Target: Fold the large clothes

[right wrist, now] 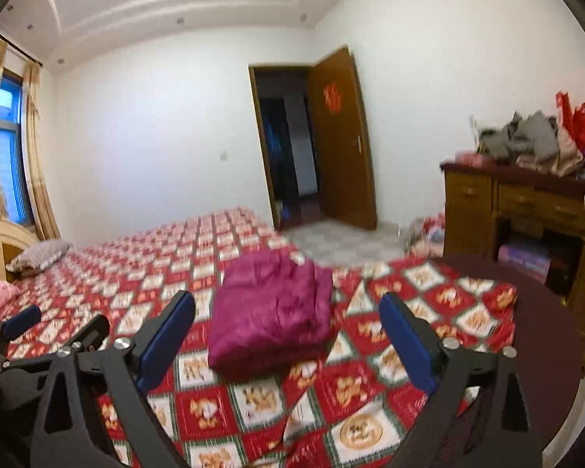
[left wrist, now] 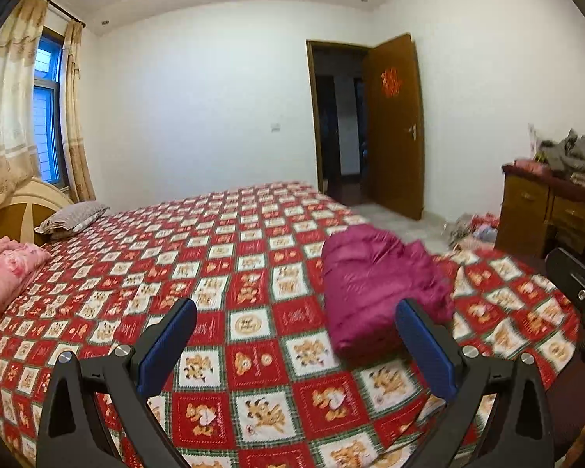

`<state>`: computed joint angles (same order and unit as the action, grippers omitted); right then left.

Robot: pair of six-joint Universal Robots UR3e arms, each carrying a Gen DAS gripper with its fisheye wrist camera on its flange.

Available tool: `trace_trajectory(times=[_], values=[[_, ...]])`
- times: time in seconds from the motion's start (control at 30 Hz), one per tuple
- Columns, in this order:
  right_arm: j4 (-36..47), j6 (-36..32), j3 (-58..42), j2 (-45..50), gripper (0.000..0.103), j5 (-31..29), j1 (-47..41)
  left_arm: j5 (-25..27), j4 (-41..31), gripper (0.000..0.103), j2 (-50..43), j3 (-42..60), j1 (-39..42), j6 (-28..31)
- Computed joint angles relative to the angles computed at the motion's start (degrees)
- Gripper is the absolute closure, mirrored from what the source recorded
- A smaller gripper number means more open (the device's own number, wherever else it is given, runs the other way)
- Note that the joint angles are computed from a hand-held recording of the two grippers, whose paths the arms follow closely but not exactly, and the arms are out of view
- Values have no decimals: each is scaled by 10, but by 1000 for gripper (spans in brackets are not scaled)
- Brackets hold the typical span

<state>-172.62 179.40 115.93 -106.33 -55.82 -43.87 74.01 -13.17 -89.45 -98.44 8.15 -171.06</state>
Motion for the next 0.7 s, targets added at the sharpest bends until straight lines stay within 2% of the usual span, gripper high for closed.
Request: trace_trajectory(times=[0.2,0.43,0.7], values=[[-39,23,7,-15,0,46,-34,-13,15,1,26,-8,5,-17],[-44,31,15,-23,0,60,-46,-24,65,1,61,-38,20,-34],[-53,31,28,-42,0,68,-52,-51,47,1,83,-36,43,-45]])
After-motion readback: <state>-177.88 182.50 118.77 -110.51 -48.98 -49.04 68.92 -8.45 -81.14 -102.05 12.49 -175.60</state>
